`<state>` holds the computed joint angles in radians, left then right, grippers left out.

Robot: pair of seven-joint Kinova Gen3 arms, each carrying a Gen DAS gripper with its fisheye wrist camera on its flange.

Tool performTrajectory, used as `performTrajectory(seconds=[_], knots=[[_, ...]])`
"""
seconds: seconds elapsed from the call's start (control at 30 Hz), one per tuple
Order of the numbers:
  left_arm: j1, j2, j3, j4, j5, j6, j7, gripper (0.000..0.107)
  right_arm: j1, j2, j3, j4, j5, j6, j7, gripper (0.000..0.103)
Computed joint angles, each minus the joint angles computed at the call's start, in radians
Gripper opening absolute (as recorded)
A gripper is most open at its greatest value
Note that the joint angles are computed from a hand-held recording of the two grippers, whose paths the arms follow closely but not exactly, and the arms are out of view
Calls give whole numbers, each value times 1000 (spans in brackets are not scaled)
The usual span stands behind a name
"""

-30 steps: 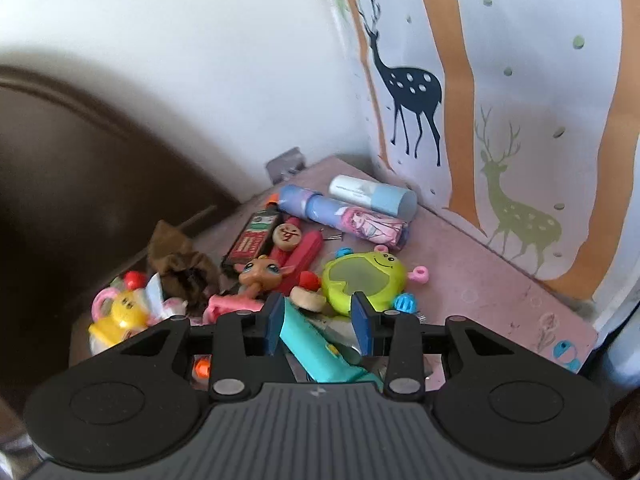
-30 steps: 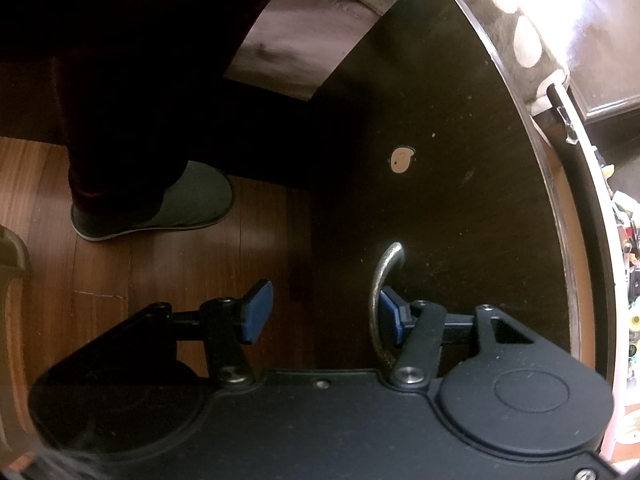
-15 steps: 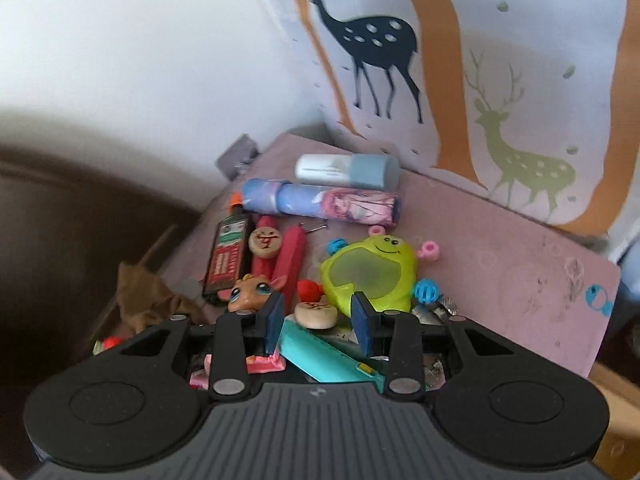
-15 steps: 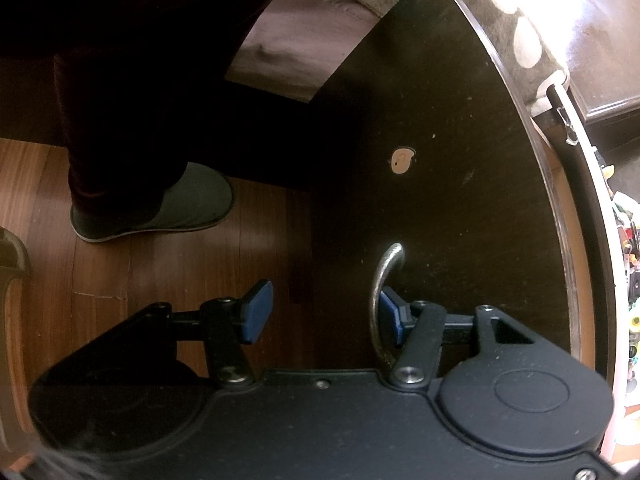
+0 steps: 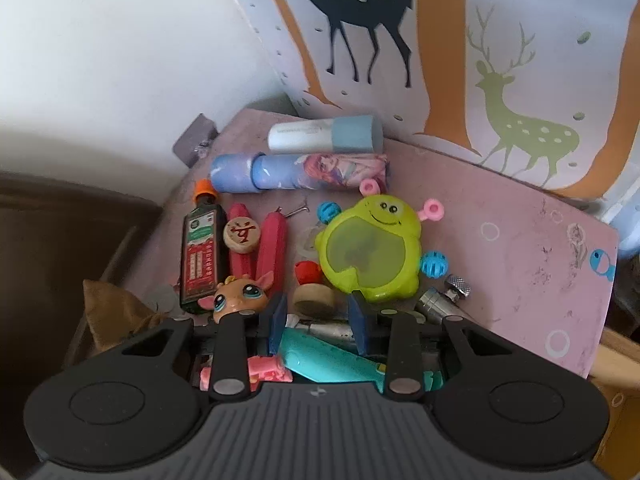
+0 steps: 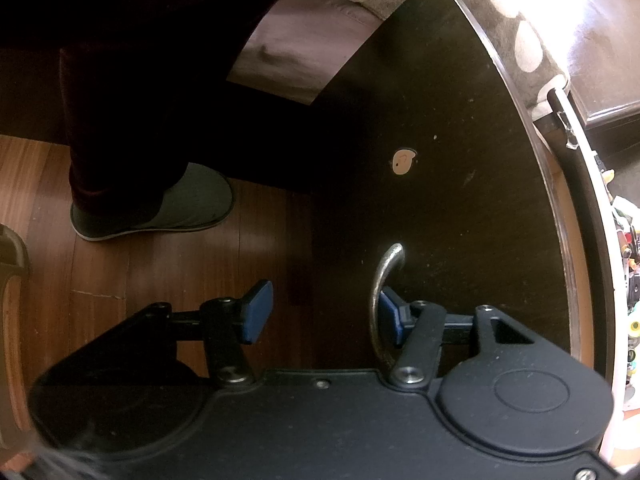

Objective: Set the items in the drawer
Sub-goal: 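Lower the left tool into the pile and grasp a small beige toy, then carry the held toy into the drawer and open the left tool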

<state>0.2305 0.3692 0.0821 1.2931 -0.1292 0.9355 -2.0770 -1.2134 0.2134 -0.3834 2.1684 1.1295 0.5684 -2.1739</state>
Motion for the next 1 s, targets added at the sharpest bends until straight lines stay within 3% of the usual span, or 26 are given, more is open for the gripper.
performTrajectory(seconds=[0.47,0.53,0.57,0.6,0.83,1.0], knots=[[75,59,-24,-50,-121,33,42,32,-17,7,0,-12,-11,26,-15,57],[63,64,-15,-60,-104,43,25,26,-16,7,0,-11,-7,24,-17,57],[59,67,-12,-65,-97,50,14,15,-16,8,0,-11,-6,23,-17,57],[62,66,-12,-61,-100,50,6,12,-15,8,0,-11,-6,23,-17,57],[71,5,-17,-1,-99,-4,27,10,-14,7,0,-11,-9,22,-12,57],[87,-72,-22,62,-119,-49,110,10,-15,8,-1,-15,-17,29,-7,56]])
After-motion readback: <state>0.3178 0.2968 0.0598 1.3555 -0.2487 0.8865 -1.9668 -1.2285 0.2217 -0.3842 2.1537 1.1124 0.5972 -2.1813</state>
